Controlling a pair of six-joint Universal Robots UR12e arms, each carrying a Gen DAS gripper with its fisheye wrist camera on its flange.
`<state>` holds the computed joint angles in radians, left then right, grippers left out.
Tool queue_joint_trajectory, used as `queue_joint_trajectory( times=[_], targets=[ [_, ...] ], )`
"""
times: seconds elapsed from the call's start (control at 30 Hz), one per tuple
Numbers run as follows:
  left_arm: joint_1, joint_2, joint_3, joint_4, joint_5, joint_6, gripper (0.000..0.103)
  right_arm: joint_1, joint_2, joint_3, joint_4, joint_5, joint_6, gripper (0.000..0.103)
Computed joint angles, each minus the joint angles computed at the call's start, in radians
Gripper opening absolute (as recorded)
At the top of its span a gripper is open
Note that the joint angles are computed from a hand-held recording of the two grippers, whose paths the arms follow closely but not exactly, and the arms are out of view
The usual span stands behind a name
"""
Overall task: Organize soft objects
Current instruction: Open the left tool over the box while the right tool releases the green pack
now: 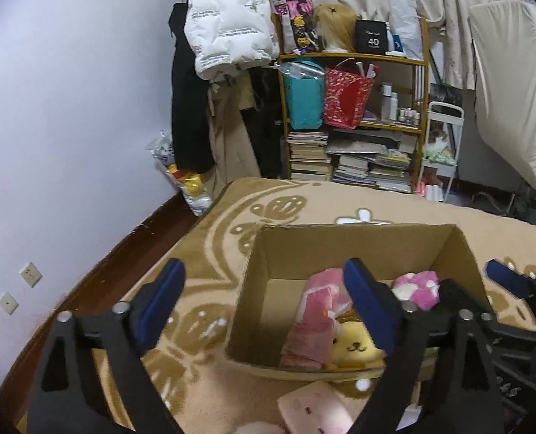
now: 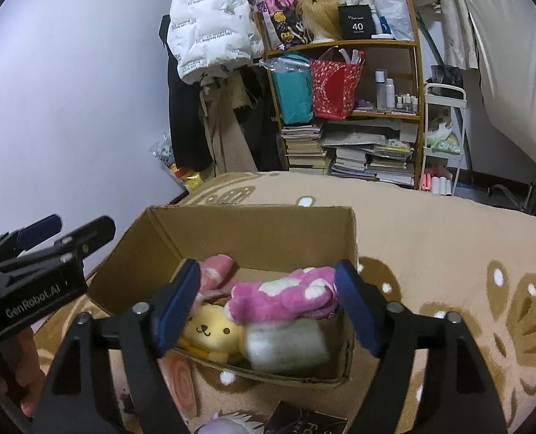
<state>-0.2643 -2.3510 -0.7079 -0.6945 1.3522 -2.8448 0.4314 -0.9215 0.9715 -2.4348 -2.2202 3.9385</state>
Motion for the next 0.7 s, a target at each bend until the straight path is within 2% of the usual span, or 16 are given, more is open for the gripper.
queue_joint_trajectory(
  times=[0.13, 0.33, 0.57, 0.7],
  targets=[
    [0.001, 0.011, -0.013, 0.008, 0.016, 0.015, 0.102, 0.005, -0.008, 0.008, -0.012, -0.019, 0.003, 0.103],
    [0.005, 0.03, -0.025, -0.02, 0.058, 0.028, 0.103, 0.01, -0.023, 0.02, 0.012, -0.013, 0.032, 0.103],
    [0.026, 0.074, -0.081, -0.017, 0.066, -0.014, 0.103, 0.023, -0.055, 0.057, 0.03, -0.014, 0.069, 0.103],
    [0.036, 0.105, -0.121, -0.03, 0.08, -0.011, 0.103, 0.03, -0.07, 0.075, 0.036, -0.013, 0.087, 0.103]
  ],
)
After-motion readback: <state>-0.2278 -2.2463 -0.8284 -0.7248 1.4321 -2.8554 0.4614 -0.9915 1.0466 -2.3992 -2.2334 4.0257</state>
